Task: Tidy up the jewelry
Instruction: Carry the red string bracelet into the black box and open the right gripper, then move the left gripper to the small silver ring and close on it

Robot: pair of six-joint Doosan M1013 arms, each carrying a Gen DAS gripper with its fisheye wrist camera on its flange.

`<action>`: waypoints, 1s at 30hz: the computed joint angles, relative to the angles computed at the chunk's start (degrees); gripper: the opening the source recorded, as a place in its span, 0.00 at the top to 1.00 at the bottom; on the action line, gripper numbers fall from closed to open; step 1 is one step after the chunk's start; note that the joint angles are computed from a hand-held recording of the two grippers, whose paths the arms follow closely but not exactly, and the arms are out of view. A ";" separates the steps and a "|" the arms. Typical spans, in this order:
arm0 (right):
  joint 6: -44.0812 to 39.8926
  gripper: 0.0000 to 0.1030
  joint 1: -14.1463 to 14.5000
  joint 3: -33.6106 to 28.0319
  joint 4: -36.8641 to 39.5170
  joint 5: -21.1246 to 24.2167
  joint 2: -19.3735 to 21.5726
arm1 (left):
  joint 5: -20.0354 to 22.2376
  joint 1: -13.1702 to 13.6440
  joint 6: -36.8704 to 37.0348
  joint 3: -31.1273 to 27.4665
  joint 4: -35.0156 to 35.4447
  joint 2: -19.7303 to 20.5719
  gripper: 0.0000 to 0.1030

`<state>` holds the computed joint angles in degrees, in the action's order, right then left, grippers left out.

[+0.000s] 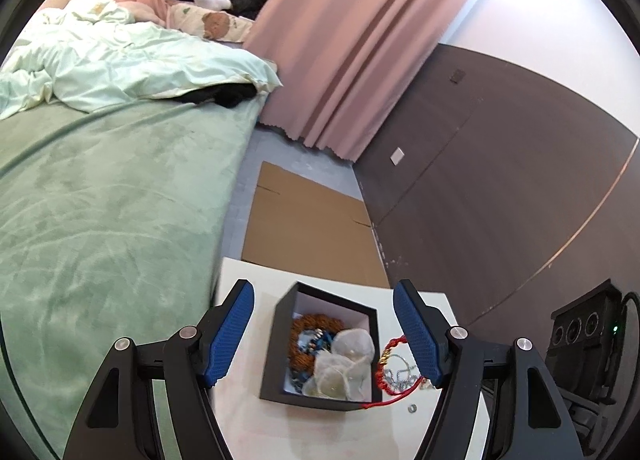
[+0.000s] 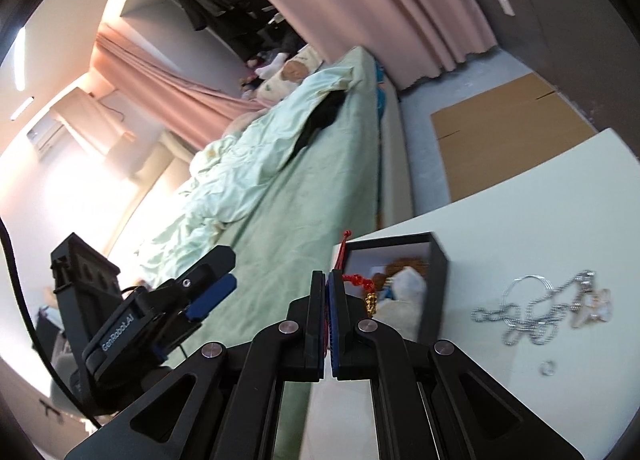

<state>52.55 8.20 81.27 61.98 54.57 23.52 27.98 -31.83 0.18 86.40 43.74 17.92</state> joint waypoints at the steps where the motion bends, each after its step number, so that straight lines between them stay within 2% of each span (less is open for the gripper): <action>1: -0.14 0.97 0.18 -0.23 0.51 0.41 0.27 | -0.08 0.18 -0.78 0.28 0.40 -0.19 0.29; 3: -0.09 0.97 0.57 -0.61 0.72 1.07 0.79 | -0.21 0.42 -1.89 0.65 0.90 -0.45 0.29; 5: 2.64 0.96 1.07 -1.30 -2.81 0.45 1.21 | -0.38 0.62 -2.68 0.85 1.12 -0.61 0.29; 7: 7.04 0.89 1.47 -2.24 -8.55 -0.07 1.64 | -0.55 0.66 -3.28 0.95 1.36 -0.70 0.29; 9: 9.99 0.64 1.34 -1.94 -11.66 -1.84 1.48 | -0.72 0.64 -2.96 0.83 1.07 -0.63 0.29; 11: 10.31 0.52 0.83 -1.23 -11.36 -2.85 0.98 | -0.89 0.59 -2.48 0.77 0.64 -0.61 0.29; 26: 10.21 0.51 -3.47 1.83 -11.42 -5.07 -2.14 | 1.66 -2.11 8.70 -2.83 -5.19 2.33 0.29; 28: 10.30 0.48 -4.10 2.20 -11.59 -5.19 -2.52 | 1.88 -2.61 10.24 -3.44 -6.08 2.82 0.29; 30: 9.90 0.36 -4.96 2.93 -10.92 -5.35 -3.08 | 2.00 -3.03 11.59 -3.97 -6.98 3.28 0.29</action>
